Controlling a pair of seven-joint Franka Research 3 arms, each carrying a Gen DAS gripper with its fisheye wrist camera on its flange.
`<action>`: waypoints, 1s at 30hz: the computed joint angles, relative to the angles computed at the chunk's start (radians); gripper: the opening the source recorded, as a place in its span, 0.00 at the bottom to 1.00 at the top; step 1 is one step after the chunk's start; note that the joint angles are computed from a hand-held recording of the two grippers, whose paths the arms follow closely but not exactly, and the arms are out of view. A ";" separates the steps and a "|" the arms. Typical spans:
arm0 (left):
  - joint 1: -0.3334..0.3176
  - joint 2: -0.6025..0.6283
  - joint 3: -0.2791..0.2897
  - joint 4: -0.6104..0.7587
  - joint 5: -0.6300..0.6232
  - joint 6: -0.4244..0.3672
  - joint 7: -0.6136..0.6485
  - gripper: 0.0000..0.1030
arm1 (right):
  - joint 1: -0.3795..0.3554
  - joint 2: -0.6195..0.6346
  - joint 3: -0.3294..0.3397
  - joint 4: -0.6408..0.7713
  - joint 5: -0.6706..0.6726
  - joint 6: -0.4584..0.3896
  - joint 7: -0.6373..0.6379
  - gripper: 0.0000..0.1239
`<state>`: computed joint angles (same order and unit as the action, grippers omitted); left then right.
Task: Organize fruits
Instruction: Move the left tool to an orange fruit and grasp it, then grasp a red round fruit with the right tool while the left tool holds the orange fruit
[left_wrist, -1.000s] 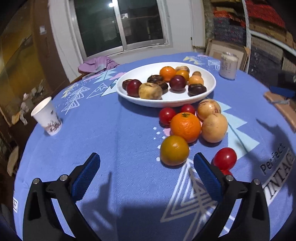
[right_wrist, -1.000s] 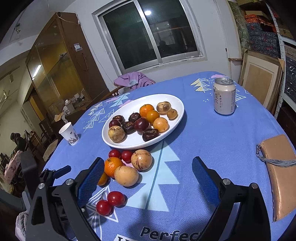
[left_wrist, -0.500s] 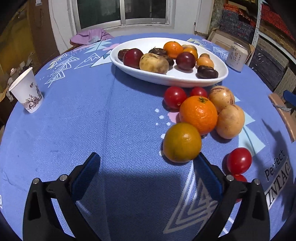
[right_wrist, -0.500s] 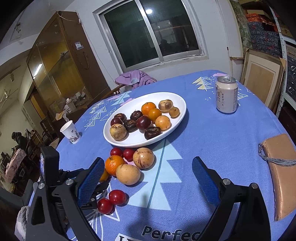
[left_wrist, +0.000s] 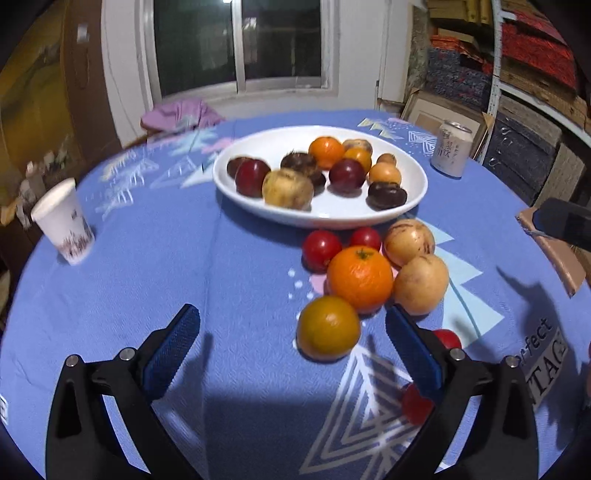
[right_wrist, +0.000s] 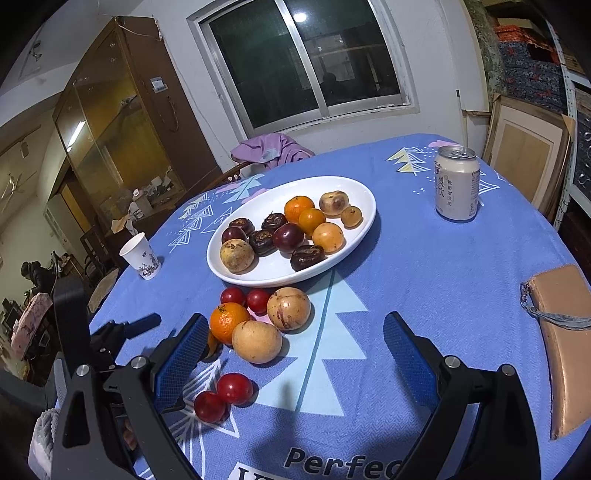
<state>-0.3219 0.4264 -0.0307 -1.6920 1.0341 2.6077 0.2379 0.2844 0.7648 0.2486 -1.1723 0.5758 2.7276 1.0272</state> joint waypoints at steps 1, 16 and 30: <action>0.001 0.004 -0.002 0.005 0.002 0.004 0.011 0.96 | 0.000 0.000 0.000 0.001 0.000 -0.002 0.001 0.78; 0.040 0.059 -0.020 0.023 -0.253 0.158 0.276 0.49 | 0.002 0.001 -0.003 0.003 -0.005 -0.008 0.003 0.78; 0.021 -0.070 0.034 -0.129 -0.084 0.167 0.008 0.36 | 0.035 0.059 -0.023 0.098 -0.072 -0.267 -0.027 0.48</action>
